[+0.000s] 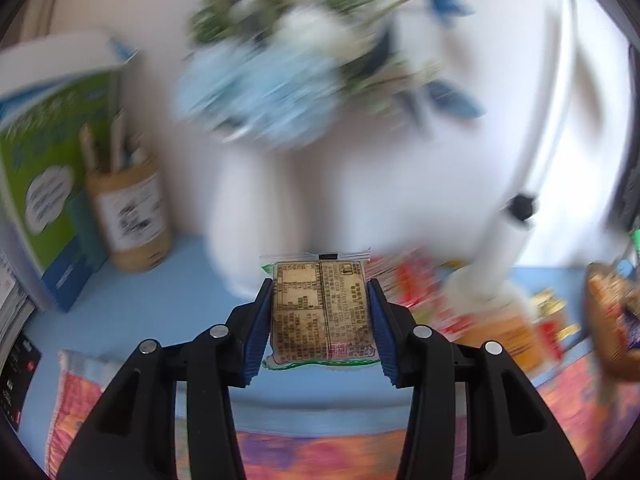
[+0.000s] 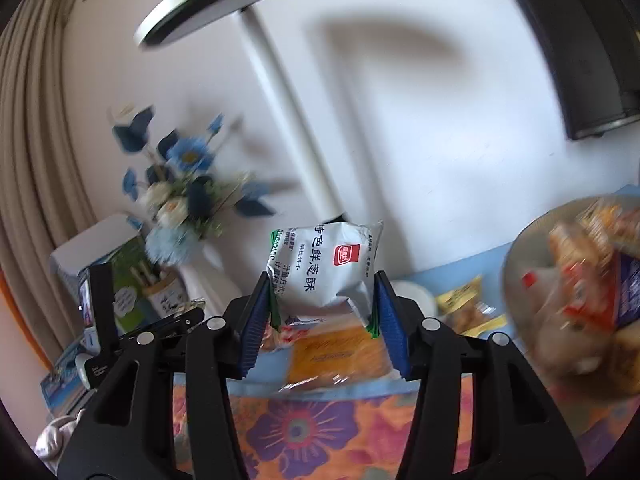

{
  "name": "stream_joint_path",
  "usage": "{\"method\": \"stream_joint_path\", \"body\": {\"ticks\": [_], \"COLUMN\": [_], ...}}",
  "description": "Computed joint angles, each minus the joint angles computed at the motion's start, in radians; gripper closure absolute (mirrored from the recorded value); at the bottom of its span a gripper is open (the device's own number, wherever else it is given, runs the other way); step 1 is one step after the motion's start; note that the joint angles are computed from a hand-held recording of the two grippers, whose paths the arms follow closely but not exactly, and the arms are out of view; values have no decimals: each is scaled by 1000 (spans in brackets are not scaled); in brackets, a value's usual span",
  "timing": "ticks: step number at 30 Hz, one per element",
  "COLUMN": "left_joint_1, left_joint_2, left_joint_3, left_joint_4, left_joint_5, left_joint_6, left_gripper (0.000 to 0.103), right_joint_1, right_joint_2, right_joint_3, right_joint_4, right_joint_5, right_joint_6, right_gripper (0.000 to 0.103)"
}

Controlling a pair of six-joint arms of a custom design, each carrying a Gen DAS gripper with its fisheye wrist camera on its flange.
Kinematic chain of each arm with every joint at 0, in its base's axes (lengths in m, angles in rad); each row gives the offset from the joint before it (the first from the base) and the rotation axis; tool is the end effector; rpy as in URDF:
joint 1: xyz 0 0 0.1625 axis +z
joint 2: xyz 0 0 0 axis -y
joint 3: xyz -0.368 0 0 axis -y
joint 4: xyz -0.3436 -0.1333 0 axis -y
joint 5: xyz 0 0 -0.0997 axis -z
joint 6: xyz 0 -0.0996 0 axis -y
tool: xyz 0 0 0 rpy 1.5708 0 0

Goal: Organize snacks
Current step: 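Lift the biscuit pack with the left tool while the right tool lifts the white pastry bag toward the plate, then carry both packs over the glass bowl and open both tools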

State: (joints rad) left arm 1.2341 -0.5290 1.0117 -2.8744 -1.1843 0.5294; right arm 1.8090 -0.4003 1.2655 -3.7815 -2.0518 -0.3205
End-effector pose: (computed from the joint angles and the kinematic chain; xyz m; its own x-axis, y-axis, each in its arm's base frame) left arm -0.0890 -0.7714 0.1988 -0.7195 0.3643 -0.5913 0.6819 0.5322 -0.5018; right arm 0.2429 -0.6306 0.1218 -0.9020 0.1490 0.4052 -0.3550 0.2782 -0.8925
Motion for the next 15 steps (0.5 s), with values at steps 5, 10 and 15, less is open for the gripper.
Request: {"method": "stream_joint_path", "body": {"ticks": [5, 10, 15], "left_joint_1": [-110, -207, -262], "left_joint_2": [14, 94, 209], "left_joint_3": [22, 30, -60], "left_joint_4": [73, 212, 449], "left_joint_5": [-65, -193, -124], "left_joint_6": [-61, -107, -160], "left_gripper": [58, 48, 10], "right_joint_1": [5, -20, -110], "right_joint_2": [-179, -350, -546], "right_joint_3": [118, 303, 515], "right_joint_4": [15, 8, 175], "right_joint_5": [-149, -281, -317], "right_joint_6": [-7, 15, 288], "right_gripper": [51, 42, 6]}}
